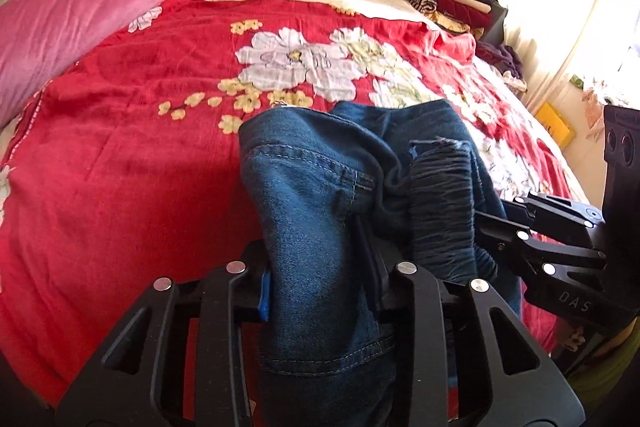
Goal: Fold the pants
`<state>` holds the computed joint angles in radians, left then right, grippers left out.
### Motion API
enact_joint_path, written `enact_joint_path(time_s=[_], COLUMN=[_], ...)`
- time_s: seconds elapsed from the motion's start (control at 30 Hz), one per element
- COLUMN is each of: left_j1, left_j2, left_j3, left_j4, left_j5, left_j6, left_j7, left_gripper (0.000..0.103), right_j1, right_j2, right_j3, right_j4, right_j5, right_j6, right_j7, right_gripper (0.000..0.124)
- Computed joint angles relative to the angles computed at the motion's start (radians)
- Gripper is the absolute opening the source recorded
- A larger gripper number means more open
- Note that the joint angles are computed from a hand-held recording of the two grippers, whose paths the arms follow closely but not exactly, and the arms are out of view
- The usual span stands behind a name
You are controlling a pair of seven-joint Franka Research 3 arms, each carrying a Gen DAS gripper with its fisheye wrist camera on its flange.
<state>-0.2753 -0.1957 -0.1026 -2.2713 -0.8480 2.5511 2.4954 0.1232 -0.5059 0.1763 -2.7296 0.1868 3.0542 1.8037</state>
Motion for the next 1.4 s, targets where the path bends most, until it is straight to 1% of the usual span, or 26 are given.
enact_joint_path(time_s=[0.03, 0.07, 0.1, 0.17, 0.2, 0.27, 0.33, 0.67, 0.77, 0.87, 0.97, 1.03, 1.1, 1.13, 1.17, 1.2, 1.23, 1.27, 1.33, 1.4], left_j1=[-0.001, -0.001, -0.001, -0.001, 0.001, 0.005, 0.009, 0.030, 0.038, 0.049, 0.059, 0.063, 0.067, 0.070, 0.073, 0.075, 0.078, 0.080, 0.084, 0.088], left_j2=[0.000, 0.000, 0.002, 0.009, 0.016, 0.027, 0.039, 0.118, 0.145, 0.167, 0.185, 0.192, 0.197, 0.200, 0.202, 0.205, 0.208, 0.210, 0.217, 0.227], left_j3=[0.001, 0.002, 0.002, 0.002, 0.001, -0.004, -0.009, -0.046, -0.059, -0.071, -0.084, -0.093, -0.097, -0.098, -0.099, -0.100, -0.101, -0.102, -0.104, -0.106], left_j4=[0.006, 0.012, 0.020, 0.038, 0.049, 0.066, 0.082, 0.170, 0.193, 0.211, 0.213, 0.206, 0.202, 0.203, 0.203, 0.203, 0.203, 0.201, 0.200, 0.204], left_j5=[-0.006, -0.011, -0.018, -0.022, -0.024, -0.021, -0.018, 0.001, 0.012, 0.021, 0.053, 0.092, 0.106, 0.111, 0.117, 0.125, 0.131, 0.137, 0.164, 0.186], left_j6=[-0.003, -0.001, 0.007, 0.005, 0.004, 0.012, 0.016, 0.057, 0.069, 0.071, 0.087, 0.110, 0.116, 0.114, 0.111, 0.112, 0.111, 0.112, 0.111, 0.105], left_j7=[0.000, 0.004, 0.006, 0.002, -0.001, -0.008, -0.015, -0.051, -0.057, -0.067, -0.082, -0.105, -0.112, -0.118, -0.125, -0.132, -0.136, -0.141, -0.163, -0.181], left_gripper=[0.024, 0.024, 0.024, 0.024, 0.024, 0.024, 0.024, 0.024, 0.024, 0.024, 0.025, 0.025, 0.030, 0.034, 0.037, 0.038, 0.041, 0.046, 0.051, 0.053], right_j1=[-0.003, -0.020, -0.022, -0.018, -0.029, -0.024, -0.040, -0.076, -0.100, -0.103, -0.110, -0.134, -0.151, -0.170, -0.177, -0.170, -0.171, -0.187, -0.257, -0.290], right_j2=[0.000, 0.000, 0.001, 0.011, 0.016, 0.039, 0.063, 0.185, 0.212, 0.236, 0.250, 0.252, 0.250, 0.246, 0.242, 0.239, 0.236, 0.234, 0.233, 0.245], right_j3=[0.000, 0.013, 0.013, 0.001, 0.008, -0.008, -0.002, -0.011, 0.000, -0.008, -0.010, 0.004, 0.012, 0.026, 0.030, 0.021, 0.021, 0.034, 0.092, 0.117], right_j4=[0.005, 0.011, 0.014, 0.028, 0.034, 0.057, 0.080, 0.196, 0.220, 0.236, 0.237, 0.230, 0.221, 0.216, 0.211, 0.205, 0.200, 0.200, 0.210, 0.231], right_j5=[-0.004, -0.013, -0.016, -0.018, -0.021, -0.017, -0.024, -0.057, -0.082, -0.090, -0.100, -0.118, -0.134, -0.154, -0.166, -0.168, -0.175, -0.197, -0.291, -0.372], right_j6=[0.002, 0.007, 0.014, 0.028, 0.031, 0.033, 0.036, 0.042, 0.041, 0.039, 0.036, 0.033, 0.024, 0.018, 0.008, 0.004, -0.002, -0.018, -0.073, -0.146], right_j7=[-0.003, 0.002, 0.000, -0.014, -0.013, -0.025, -0.028, -0.050, -0.038, -0.024, 0.002, 0.040, 0.074, 0.099, 0.117, 0.124, 0.135, 0.156, 0.241, 0.314], right_gripper=[0.022, 0.017, 0.017, 0.017, 0.017, 0.017, 0.017, 0.017, 0.017, 0.017, 0.017, 0.019, 0.019, 0.025, 0.035, 0.039, 0.045, 0.050, 0.050, 0.050])
